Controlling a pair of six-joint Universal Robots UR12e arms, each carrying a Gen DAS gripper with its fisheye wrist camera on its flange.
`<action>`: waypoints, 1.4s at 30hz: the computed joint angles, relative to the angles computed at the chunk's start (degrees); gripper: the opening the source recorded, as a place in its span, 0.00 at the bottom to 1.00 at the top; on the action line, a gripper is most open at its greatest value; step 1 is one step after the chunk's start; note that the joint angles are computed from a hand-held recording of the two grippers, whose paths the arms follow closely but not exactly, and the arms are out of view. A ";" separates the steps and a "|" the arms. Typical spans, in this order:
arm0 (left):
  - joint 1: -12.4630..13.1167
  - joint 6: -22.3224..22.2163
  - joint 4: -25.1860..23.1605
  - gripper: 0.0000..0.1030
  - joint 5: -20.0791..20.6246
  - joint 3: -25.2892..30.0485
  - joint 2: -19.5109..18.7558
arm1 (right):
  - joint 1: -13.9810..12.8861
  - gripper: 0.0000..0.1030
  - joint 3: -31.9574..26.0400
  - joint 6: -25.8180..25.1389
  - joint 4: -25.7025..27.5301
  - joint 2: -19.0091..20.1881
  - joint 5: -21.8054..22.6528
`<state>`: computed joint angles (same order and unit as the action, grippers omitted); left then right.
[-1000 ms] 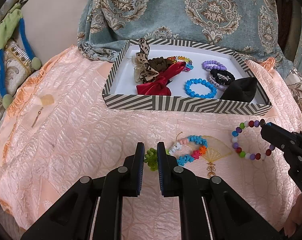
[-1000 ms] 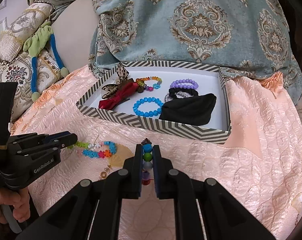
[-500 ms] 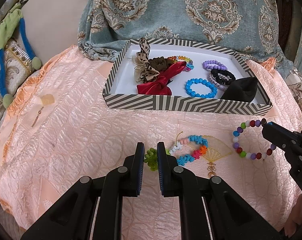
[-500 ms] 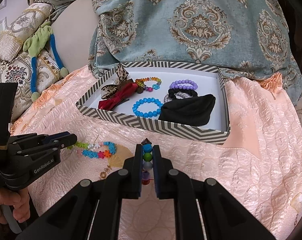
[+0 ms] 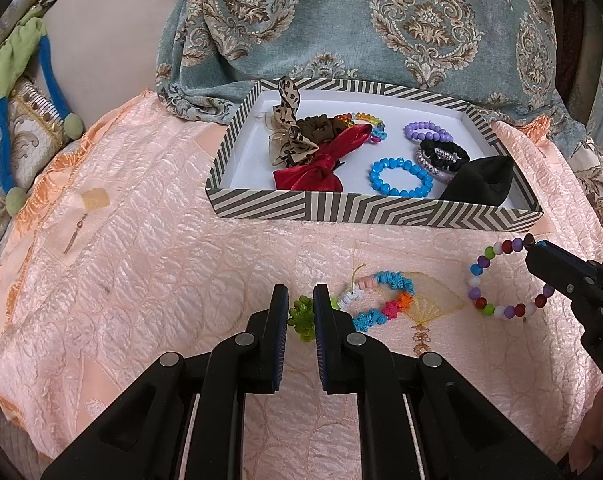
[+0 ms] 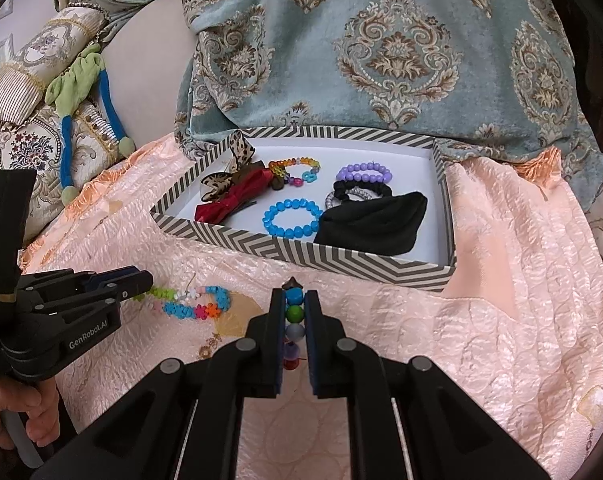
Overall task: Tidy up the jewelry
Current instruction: 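Carry both bracelets into white box and open both grippers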
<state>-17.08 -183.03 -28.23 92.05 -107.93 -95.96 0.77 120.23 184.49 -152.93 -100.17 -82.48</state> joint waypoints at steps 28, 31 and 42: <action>-1.42 -1.54 -2.78 0.00 -10.69 20.46 -10.83 | -6.58 0.09 -16.41 3.64 4.34 12.83 3.83; -1.24 -2.68 -3.43 0.00 -13.26 22.18 -13.24 | -7.00 0.09 -17.16 4.32 4.81 14.20 3.26; 0.61 -2.44 -8.73 0.00 -7.25 22.03 -15.83 | -4.82 0.09 -20.79 3.43 9.49 19.78 -0.13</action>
